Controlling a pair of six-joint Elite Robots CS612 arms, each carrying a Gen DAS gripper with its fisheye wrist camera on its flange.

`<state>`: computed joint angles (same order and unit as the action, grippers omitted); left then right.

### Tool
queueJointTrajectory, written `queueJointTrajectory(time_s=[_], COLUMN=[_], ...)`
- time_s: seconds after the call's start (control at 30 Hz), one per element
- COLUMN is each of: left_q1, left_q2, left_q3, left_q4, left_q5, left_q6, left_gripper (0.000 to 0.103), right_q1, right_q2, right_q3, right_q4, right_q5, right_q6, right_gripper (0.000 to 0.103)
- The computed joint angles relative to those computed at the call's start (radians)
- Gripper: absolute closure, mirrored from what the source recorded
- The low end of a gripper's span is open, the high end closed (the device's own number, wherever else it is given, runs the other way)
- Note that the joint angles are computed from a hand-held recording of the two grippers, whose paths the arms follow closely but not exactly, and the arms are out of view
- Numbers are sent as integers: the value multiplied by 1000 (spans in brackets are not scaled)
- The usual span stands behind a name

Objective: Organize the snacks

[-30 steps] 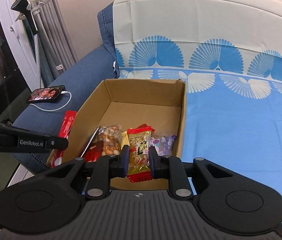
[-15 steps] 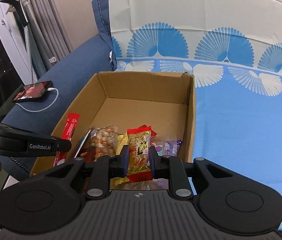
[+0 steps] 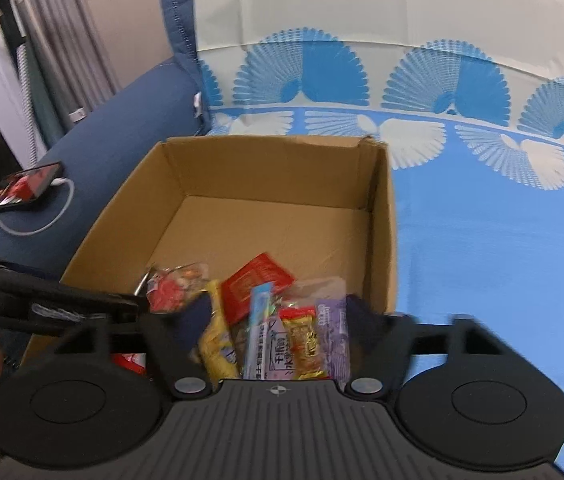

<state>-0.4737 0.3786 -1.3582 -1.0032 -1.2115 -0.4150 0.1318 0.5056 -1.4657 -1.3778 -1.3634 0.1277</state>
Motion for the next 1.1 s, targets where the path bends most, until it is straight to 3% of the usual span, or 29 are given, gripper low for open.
queueJointTrajectory(time_s=[0.23,0.43,0.73,0.93,1.1], left_q1=[-10,-43,-102,-134,-145], left_q2=[-5,10,48,66,52], left_q3=[-43,-146,-292,-360,-370], left_q4=[76,155,244,253,311], left_q5=[-22,9,78,151,162], left_q6=[-13,-37,-41,-92,-115], left_gripper=[0,0,0,0,0], right_q1=[-4,9,32,33,38], right_q2=[16,48,92,109,123], right_q3=[-84,-196,-320,-373,-407], right_q4=[74,95,116,120,101], right_q5=[19,-32,-137,-153,-167], right_q6=[-37,-59,-99,-74,-99], right_gripper=[12,0,0,0,0])
